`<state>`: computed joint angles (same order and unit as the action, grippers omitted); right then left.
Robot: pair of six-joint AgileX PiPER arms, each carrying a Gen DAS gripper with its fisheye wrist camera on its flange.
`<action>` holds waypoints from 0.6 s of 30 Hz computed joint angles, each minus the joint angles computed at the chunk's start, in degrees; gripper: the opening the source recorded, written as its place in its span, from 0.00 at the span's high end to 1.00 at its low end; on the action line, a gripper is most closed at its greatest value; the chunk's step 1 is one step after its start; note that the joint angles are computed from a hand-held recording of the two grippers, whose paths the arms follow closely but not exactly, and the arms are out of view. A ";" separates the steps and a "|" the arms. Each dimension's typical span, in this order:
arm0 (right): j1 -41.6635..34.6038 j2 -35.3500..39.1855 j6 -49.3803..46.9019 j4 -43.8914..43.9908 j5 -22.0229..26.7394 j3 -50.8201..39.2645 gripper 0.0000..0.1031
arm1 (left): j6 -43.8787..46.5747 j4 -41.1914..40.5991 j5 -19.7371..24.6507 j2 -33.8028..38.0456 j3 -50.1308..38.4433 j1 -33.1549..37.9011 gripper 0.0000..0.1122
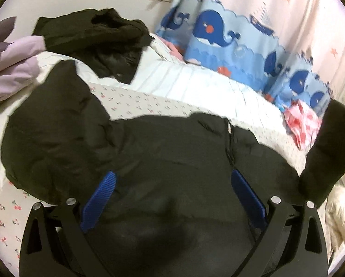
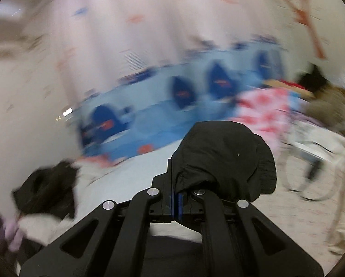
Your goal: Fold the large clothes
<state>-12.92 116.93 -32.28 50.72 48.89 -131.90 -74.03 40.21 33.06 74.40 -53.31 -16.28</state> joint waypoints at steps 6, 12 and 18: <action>19.19 -8.10 -11.43 -1.10 -8.31 22.13 0.97 | 3.77 -5.09 -2.04 -5.68 2.04 8.54 0.14; 32.71 1.89 -9.33 -9.93 -9.06 27.41 0.96 | 11.17 -13.64 -4.45 -9.18 3.31 16.98 0.14; 34.74 10.61 -9.02 -11.91 4.72 17.39 0.22 | 18.44 -21.41 -5.81 -8.62 3.62 21.31 0.14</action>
<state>21.82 127.54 -41.30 38.82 53.61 -114.52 -55.59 18.80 27.25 65.77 -49.69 5.04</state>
